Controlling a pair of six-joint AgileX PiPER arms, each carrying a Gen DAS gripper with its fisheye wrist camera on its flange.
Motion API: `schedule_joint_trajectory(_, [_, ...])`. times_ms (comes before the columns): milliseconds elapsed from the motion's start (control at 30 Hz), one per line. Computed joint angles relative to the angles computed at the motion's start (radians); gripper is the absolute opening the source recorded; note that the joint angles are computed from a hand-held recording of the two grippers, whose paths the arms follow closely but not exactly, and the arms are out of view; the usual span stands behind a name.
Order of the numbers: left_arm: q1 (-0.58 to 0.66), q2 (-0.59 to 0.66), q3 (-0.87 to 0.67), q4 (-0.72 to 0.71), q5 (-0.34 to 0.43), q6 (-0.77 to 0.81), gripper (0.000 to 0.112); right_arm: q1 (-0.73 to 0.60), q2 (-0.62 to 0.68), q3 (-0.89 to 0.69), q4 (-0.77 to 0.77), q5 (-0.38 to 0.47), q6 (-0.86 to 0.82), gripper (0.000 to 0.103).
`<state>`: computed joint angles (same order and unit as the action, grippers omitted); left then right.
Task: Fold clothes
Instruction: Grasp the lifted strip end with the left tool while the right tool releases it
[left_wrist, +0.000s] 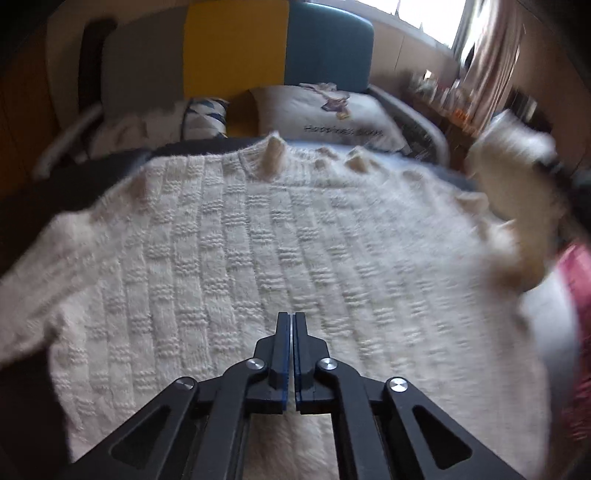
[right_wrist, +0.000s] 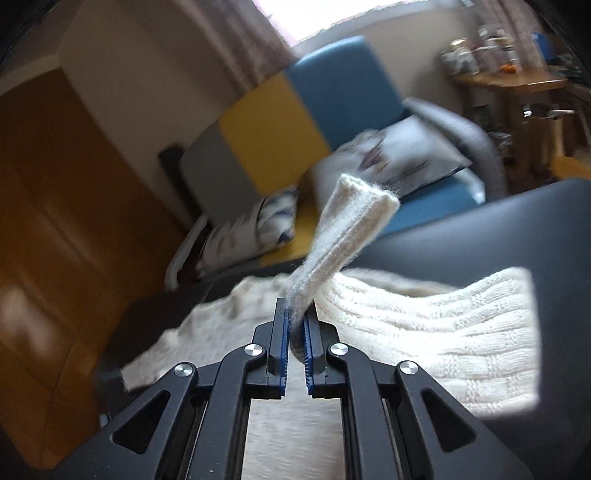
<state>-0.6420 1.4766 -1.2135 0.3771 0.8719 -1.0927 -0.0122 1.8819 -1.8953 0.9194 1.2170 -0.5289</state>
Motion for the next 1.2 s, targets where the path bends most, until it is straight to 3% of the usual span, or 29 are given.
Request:
schedule_joint_trajectory(100, [0.101, -0.102, 0.078, -0.224, -0.159, 0.183, 0.003, 0.128, -0.012, 0.076, -0.075, -0.059, 0.018, 0.007])
schedule_joint_trajectory(167, [0.142, -0.117, 0.072, -0.314, -0.17, 0.268, 0.01, 0.211, -0.032, 0.143, -0.163, -0.108, 0.022, 0.007])
schedule_joint_trajectory(367, [0.234, -0.024, -0.011, -0.537, -0.137, 0.477, 0.011, 0.402, -0.033, 0.287, -0.389, -0.221, 0.063, 0.008])
schedule_joint_trajectory(400, [0.246, -0.011, -0.018, -0.587, -0.148, 0.511, 0.011, 0.401, -0.054, 0.33, -0.368, -0.259, 0.04, 0.008])
schedule_joint_trajectory(533, [0.287, 0.058, -0.047, -0.755, -0.18, 0.596, 0.018, 0.364, -0.067, 0.368, -0.302, -0.26, -0.016, 0.008])
schedule_joint_trajectory(700, [0.314, 0.026, 0.027, -0.975, -0.289, 0.673, 0.022, 0.367, -0.086, 0.403, -0.294, -0.299, -0.057, 0.008])
schedule_joint_trajectory(833, [0.322, 0.045, -0.006, -0.908, -0.246, 0.597, 0.025, 0.358, -0.093, 0.413, -0.269, -0.303, -0.074, 0.008])
schedule_joint_trajectory(1133, [0.369, 0.093, -0.034, -0.962, -0.208, 0.566, 0.028, 0.403, -0.098, 0.418, -0.317, -0.358, -0.056, 0.008])
schedule_joint_trajectory(1200, [0.38, 0.143, -0.089, -0.936, -0.14, 0.548, 0.029, 0.416, -0.111, 0.432, -0.341, -0.378, -0.051, 0.008])
